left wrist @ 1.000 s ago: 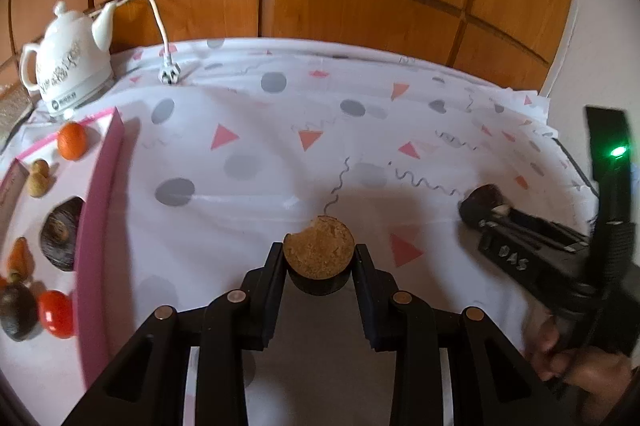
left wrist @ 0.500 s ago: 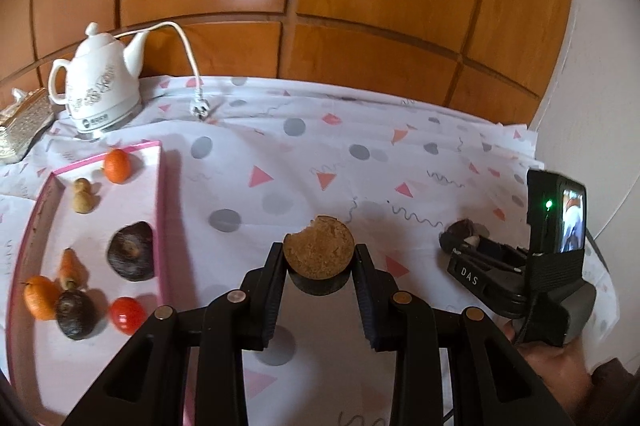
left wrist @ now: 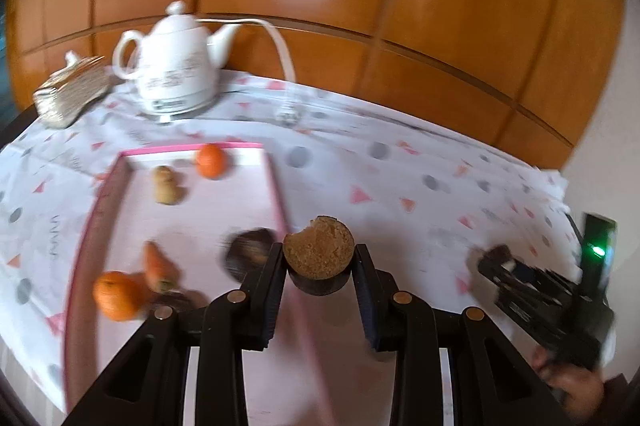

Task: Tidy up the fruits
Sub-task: 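Place the small cylinder in the tray with the left gripper while the right gripper carries its piece there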

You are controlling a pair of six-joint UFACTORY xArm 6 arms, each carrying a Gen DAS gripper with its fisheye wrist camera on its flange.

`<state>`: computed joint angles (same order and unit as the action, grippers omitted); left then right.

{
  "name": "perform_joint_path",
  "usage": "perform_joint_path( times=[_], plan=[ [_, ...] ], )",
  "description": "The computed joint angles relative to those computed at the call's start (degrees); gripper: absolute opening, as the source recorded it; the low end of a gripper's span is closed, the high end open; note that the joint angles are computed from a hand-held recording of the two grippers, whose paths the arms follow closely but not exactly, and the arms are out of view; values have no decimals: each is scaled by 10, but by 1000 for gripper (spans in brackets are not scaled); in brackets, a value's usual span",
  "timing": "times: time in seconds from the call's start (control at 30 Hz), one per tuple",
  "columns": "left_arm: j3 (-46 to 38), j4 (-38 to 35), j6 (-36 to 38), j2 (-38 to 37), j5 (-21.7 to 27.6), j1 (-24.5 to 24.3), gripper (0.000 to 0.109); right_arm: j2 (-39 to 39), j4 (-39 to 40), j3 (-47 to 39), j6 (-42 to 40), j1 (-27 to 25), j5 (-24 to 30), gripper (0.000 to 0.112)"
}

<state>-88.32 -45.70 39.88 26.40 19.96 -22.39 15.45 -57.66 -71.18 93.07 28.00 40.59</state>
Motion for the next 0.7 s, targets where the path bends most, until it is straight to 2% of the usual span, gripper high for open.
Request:
perform_joint_path(
  times=[0.1, 0.2, 0.33, 0.43, 0.53, 0.6, 0.7],
  plan=[
    [-33, 33, -46, 25, 6, 29, 33, 13, 5, -25, -26, 5, -46, 37],
    [-70, 67, -92, 51, 18, 52, 34, 36, 30, -57, -74, 9, -119, 37],
    [-119, 132, -160, 89, 30, 72, 34, 97, 115, -139, -203, 32, -184, 37],
    [-141, 153, -190, 107, 34, 81, 34, 147, 208, -203, -327, 54, -197, 37],
    [-157, 170, -214, 120, 41, 87, 34, 200, 312, -274, -453, 72, -185, 37],
    [-157, 170, -218, 121, 40, 88, 35, 232, 358, -318, -508, 81, -174, 37],
    [-150, 173, -220, 117, 33, 88, 35, 262, 387, -361, -542, 89, -155, 37]
  ],
)
